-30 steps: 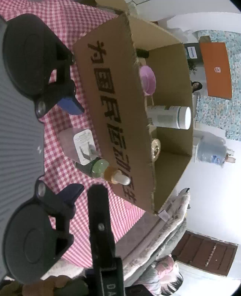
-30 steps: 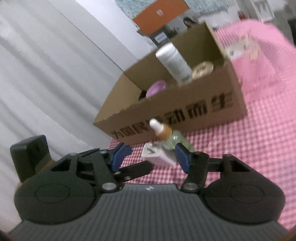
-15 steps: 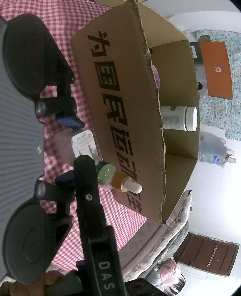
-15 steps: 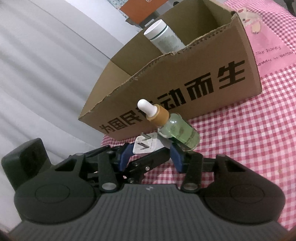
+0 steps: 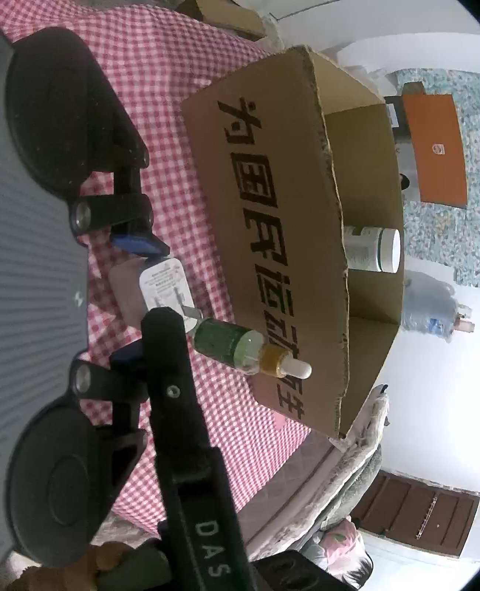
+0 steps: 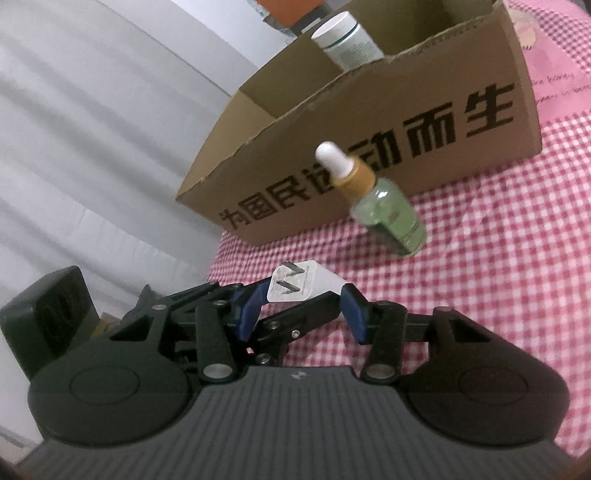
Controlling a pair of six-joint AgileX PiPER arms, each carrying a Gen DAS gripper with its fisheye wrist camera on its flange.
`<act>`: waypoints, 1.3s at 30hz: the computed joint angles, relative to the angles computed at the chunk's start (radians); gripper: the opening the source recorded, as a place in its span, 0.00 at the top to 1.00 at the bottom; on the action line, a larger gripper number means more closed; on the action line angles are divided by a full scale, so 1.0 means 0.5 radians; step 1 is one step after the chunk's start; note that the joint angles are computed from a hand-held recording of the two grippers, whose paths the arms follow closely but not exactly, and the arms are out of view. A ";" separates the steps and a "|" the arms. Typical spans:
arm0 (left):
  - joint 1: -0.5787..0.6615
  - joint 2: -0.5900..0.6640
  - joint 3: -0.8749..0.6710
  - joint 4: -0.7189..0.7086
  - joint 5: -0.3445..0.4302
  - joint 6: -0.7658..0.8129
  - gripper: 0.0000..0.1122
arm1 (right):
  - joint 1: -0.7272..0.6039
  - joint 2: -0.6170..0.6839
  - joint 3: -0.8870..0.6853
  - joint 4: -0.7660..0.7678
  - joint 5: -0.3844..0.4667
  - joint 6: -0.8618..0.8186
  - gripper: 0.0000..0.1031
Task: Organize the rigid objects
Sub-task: 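Lift the plug adapter with the right gripper and carry it into the box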
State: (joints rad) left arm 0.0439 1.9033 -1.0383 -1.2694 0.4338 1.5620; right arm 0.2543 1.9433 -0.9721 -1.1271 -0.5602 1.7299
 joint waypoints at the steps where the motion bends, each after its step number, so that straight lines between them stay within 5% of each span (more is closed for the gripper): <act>1: 0.006 -0.004 0.008 -0.011 0.002 0.012 0.56 | 0.003 0.005 -0.005 -0.007 -0.007 0.012 0.54; 12: -0.031 0.094 -0.051 0.052 -0.048 -0.091 0.55 | 0.053 0.053 -0.134 -0.072 0.099 0.131 0.54; 30: 0.004 -0.192 0.172 -0.438 -0.091 0.418 0.58 | 0.145 -0.036 -0.157 -0.027 0.227 -0.031 0.55; 34: 0.009 -0.340 0.115 -0.360 -0.095 0.357 0.58 | 0.151 -0.161 -0.223 -0.165 0.272 0.005 0.55; 39: -0.014 -0.326 -0.226 0.045 -0.029 -0.074 0.58 | 0.113 -0.234 -0.459 -0.544 0.328 0.230 0.54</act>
State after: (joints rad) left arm 0.0369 1.7403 -1.1513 -1.2468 0.4193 1.5247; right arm 0.3107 1.8262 -1.2014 -1.3991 -0.3963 1.8447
